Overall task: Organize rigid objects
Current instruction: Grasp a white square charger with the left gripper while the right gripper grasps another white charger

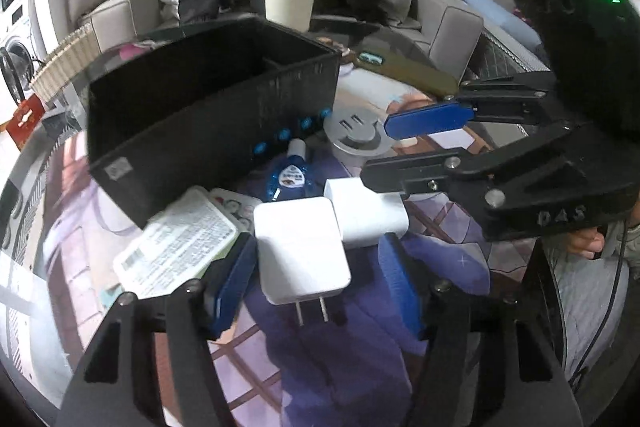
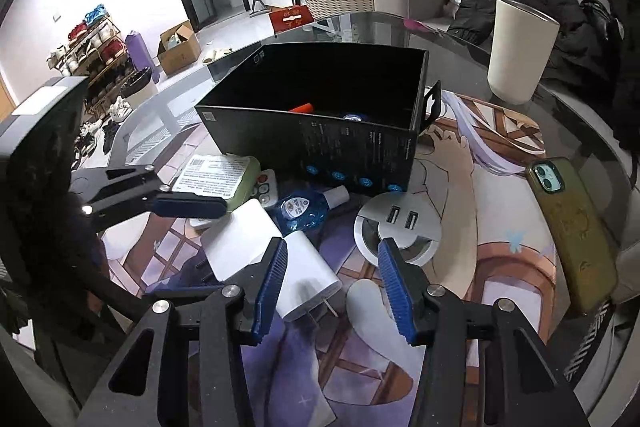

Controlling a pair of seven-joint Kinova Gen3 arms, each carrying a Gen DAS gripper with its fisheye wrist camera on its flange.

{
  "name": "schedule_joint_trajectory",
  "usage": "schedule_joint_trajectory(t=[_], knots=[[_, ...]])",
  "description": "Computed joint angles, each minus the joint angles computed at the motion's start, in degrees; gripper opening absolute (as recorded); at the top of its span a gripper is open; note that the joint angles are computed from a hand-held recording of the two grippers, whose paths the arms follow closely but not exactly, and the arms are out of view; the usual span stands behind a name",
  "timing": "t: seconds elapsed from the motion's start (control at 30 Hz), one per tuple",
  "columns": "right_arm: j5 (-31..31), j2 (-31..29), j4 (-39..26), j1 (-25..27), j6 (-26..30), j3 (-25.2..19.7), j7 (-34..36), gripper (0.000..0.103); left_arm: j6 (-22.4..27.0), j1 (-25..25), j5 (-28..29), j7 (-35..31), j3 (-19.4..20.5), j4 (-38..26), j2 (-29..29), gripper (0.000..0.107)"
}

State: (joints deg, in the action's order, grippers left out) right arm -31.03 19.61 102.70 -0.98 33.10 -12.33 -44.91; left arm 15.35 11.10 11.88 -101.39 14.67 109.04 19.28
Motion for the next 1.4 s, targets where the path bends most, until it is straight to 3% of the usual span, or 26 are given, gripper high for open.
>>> schedule_joint_trajectory(t=[0.1, 0.23, 0.43, 0.73, 0.87, 1.0, 1.1, 1.2, 1.4], knots=[[-0.48, 0.27, -0.09, 0.51, 0.81, -0.55, 1.25, 0.050, 1.90, 2.07, -1.26, 1.82, -2.01, -2.02, 1.18, 0.062], [-1.90, 0.48, 0.81, 1.07, 0.19, -0.95, 3.36, 0.049, 3.97, 3.52, -2.61, 3.89, -3.62, -4.13, 2.85, 0.045], [-1.74, 0.76, 0.76, 0.64, 0.84, -0.30, 2.98, 0.050, 3.76, 1.75, -2.13, 3.08, -2.05, -2.27, 1.68, 0.044], [0.61, 1.24, 0.96, -0.59, 0.77, -0.09, 1.08, 0.050, 0.55, -1.83, 1.34, -0.36, -0.81, 5.70, -3.74, 0.043], [-1.71, 2.28, -0.06, 1.72, 6.16, -2.18, 2.52, 0.050, 0.33, -4.06, 4.02, -2.02, 0.39, 6.81, -4.42, 0.043], [-0.33, 0.34, 2.21, -2.83, 2.28, -0.12, 1.90, 0.050, 0.10, -1.99, 2.87, -0.84, -1.44, 6.76, -4.45, 0.044], [-0.51, 0.90, 2.13, -3.12, 1.21, -0.29, 0.52, 0.050, 0.50, -0.13, 0.95, 0.79, -2.93, 6.11, -4.29, 0.044], [2.38, 1.84, 1.36, -5.24, 0.26, 0.50, -2.28, 0.050, 0.47, -0.63, 1.05, 0.93, -2.40, 5.79, -4.06, 0.045], [6.41, 1.75, 2.86, -6.66, -3.15, -0.08, -4.76, 0.044, 1.59, 5.79, -5.75, 7.51, -7.42, 3.75, -2.96, 0.044]])
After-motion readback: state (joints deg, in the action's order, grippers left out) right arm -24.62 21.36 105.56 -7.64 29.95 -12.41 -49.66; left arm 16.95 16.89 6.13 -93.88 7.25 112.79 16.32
